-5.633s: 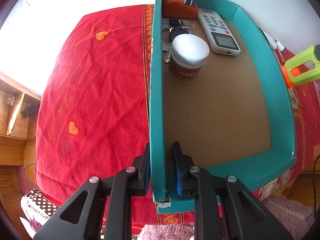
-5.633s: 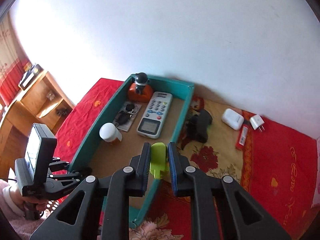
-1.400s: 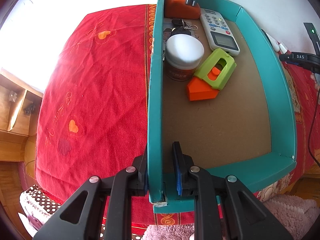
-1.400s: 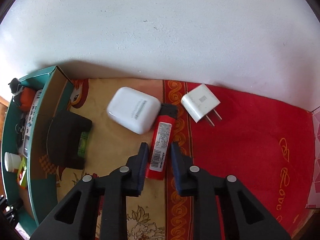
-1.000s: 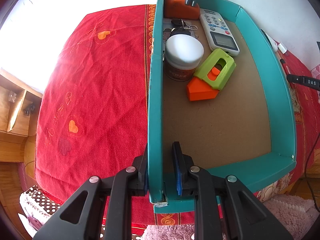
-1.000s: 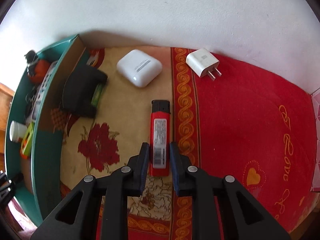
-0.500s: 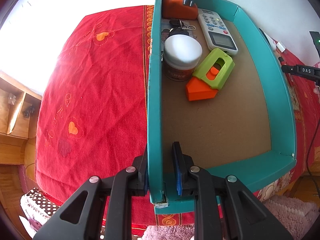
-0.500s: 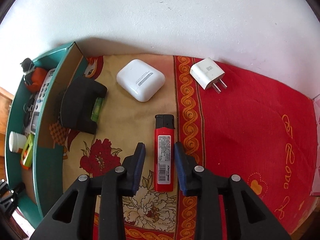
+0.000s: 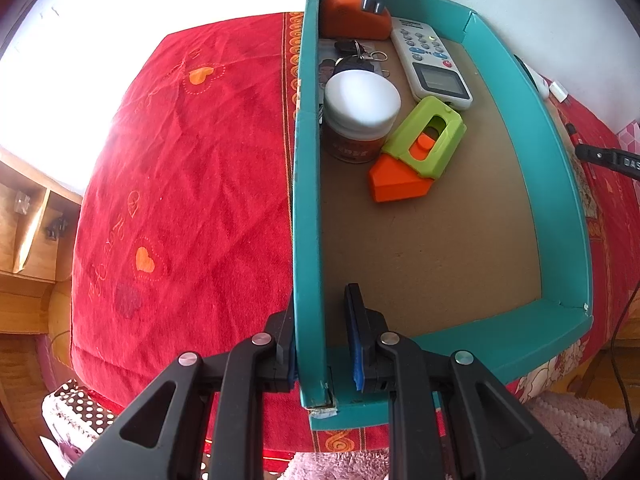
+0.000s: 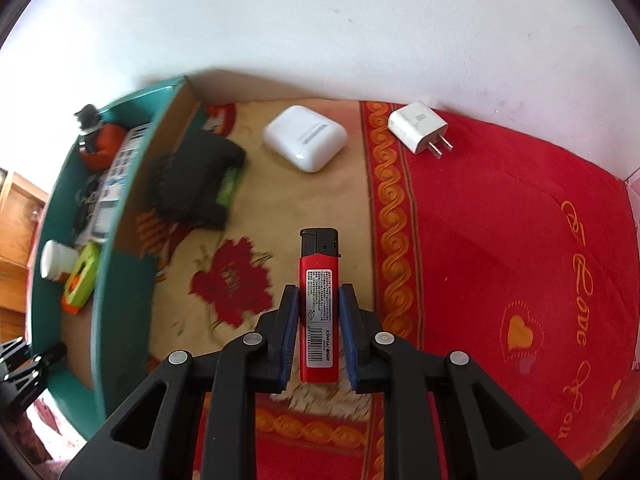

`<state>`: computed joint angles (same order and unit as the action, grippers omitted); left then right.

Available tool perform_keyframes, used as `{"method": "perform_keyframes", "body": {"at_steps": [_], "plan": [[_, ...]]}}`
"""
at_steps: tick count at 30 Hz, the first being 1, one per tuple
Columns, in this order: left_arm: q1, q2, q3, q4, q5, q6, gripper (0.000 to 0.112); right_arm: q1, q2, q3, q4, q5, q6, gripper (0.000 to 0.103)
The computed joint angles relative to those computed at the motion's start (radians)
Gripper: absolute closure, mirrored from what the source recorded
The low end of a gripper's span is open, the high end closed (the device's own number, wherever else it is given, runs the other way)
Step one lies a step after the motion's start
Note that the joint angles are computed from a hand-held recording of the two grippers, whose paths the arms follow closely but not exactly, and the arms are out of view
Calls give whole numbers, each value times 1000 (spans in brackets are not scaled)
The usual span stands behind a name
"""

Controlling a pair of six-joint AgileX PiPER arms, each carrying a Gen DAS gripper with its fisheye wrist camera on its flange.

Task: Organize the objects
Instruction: 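Carry the red lighter into the tray and open the right gripper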

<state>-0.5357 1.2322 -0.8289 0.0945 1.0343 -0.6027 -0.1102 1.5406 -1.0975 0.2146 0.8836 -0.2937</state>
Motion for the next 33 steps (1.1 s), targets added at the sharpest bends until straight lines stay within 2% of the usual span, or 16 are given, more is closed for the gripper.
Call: {"method": "perform_keyframes", "body": {"at_steps": [4,10,12,16,21,25,33], "plan": [[-1,8,-4,-1,-3,5,95,20,-78,34,26,21,-12,82],[3,13,-8,-8,-4,21,95,94,-164,5,60,99,-13,82],[5,14,-10,-9,-4,25,95,136,-183,-21,82,142,-16,82],[11,12,-8,-13,-9,38,95,253,-203,-22,90,166,-10,82],[14,7,-5,-15,-10,42,95,452,-156,-17,76,144,36,82],[16,3,1,-17,-15,46,95,559,-109,-10,65,115,57,82],[29,-2,4,-27,-15,69,95,656,-7,-29,78,87,62,82]]}}
